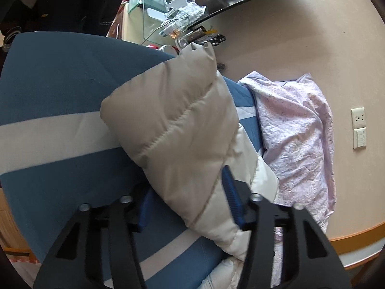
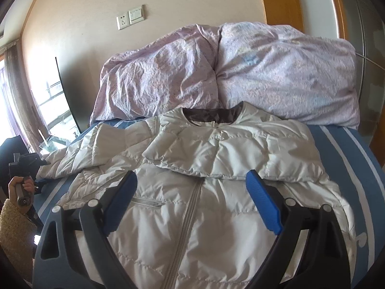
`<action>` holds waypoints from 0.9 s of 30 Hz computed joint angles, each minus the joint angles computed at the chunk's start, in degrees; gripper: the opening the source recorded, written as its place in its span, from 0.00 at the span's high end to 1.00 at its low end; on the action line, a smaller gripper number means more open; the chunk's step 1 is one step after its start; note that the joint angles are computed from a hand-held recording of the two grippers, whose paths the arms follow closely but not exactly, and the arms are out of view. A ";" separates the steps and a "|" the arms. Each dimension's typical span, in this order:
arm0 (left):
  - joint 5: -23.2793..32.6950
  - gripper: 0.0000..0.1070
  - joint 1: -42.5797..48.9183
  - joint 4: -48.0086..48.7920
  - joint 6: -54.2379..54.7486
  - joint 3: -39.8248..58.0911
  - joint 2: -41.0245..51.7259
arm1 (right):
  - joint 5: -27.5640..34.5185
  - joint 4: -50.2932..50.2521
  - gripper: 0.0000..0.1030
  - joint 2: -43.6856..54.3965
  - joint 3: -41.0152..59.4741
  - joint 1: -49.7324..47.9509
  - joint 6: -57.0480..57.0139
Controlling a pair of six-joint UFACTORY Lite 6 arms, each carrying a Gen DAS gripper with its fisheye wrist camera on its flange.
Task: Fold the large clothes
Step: 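Grasp the other sleeve cuff with the left gripper and lift it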
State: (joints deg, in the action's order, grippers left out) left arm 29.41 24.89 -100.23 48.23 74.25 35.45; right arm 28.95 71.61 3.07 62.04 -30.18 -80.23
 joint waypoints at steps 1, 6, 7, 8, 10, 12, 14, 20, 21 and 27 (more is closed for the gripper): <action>-0.18 0.70 0.07 0.35 -0.25 0.09 -0.13 | 0.37 0.10 0.11 0.05 -0.02 -0.45 -0.05; -3.41 0.93 -0.93 8.93 -6.80 5.22 -2.12 | 2.25 1.06 0.11 -0.85 -0.69 -2.96 -1.36; -3.96 0.94 -1.27 10.95 -8.37 6.21 -2.53 | 2.60 1.35 0.11 -1.15 -0.94 -3.47 -1.72; -5.26 0.94 -2.30 14.77 -11.45 7.87 -3.50 | 3.05 1.58 0.11 -1.42 -1.08 -4.07 -2.04; -7.62 0.95 -4.44 21.92 -17.17 10.62 -5.01 | 4.21 2.40 0.11 -2.16 -1.61 -5.67 -2.91; -9.43 0.95 -6.91 29.14 -23.03 13.46 -6.56 | 5.75 3.05 0.11 -2.81 -1.95 -7.62 -3.56; -10.22 0.95 -9.81 37.57 -30.19 17.19 -7.61 | 6.99 3.57 0.11 -3.56 -2.44 -9.56 -4.18; -10.23 0.95 -23.62 59.76 -46.92 31.27 -8.23 | 10.40 4.57 0.09 -4.32 -2.42 -15.62 -5.57; -9.73 0.95 -26.63 61.27 -47.62 34.43 -7.19 | 11.10 4.45 0.09 -4.24 -2.24 -16.89 -5.51; -3.24 0.95 -41.72 66.69 -49.48 56.54 6.00 | 12.08 3.80 0.09 -3.44 -1.46 -21.57 -5.73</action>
